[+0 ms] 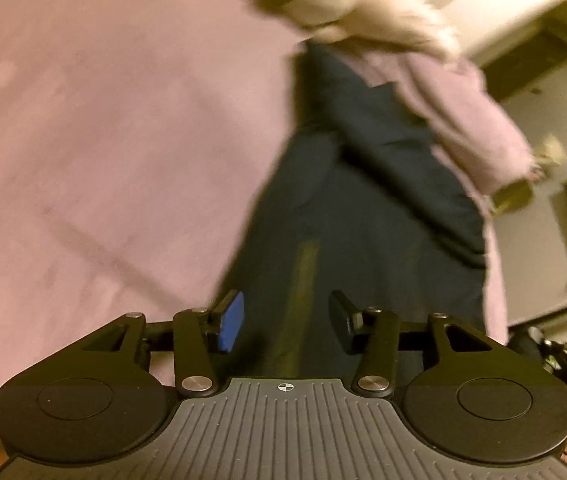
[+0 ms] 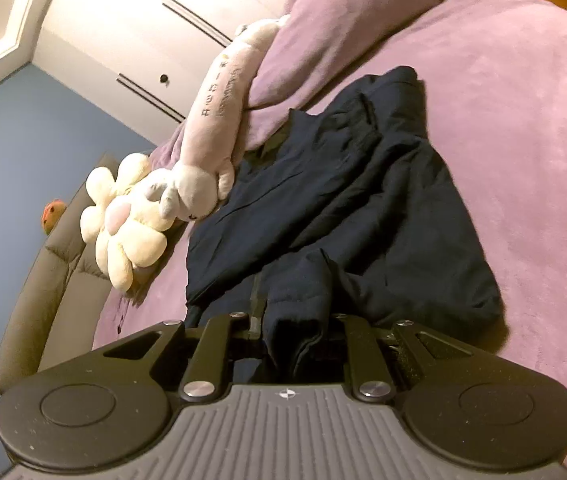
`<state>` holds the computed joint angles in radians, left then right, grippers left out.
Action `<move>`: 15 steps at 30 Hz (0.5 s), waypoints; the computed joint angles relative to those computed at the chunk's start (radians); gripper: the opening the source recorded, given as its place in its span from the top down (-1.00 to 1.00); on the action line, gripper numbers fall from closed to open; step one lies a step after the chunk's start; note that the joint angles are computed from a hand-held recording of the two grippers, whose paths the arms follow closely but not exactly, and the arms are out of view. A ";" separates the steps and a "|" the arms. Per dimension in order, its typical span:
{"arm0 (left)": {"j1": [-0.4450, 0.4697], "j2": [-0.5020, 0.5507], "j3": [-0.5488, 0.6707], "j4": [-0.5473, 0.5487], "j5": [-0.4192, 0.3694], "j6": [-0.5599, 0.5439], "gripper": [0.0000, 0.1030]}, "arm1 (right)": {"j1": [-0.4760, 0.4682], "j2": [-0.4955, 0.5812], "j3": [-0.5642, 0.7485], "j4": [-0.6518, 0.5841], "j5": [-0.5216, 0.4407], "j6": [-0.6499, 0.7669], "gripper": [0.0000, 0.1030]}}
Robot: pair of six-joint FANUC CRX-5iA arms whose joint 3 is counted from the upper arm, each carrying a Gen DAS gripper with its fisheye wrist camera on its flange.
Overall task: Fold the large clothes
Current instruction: 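Fold the hem over toward the collar with both tools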
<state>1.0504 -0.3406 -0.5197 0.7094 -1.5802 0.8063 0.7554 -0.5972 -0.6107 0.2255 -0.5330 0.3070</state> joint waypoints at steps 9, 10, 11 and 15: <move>0.142 -0.009 -0.046 -0.123 -0.154 -0.051 -0.24 | 0.023 -0.011 -0.019 0.094 -0.010 -0.100 0.68; 0.157 0.002 -0.057 -0.115 -0.190 -0.053 -0.24 | 0.026 -0.012 -0.018 0.102 -0.016 -0.104 0.68; 0.173 0.007 -0.067 -0.110 -0.221 -0.068 -0.25 | 0.030 -0.013 -0.017 0.110 -0.023 -0.109 0.68; 0.195 0.011 -0.097 -0.077 -0.286 -0.095 0.04 | 0.043 -0.022 -0.025 0.172 -0.044 -0.158 0.68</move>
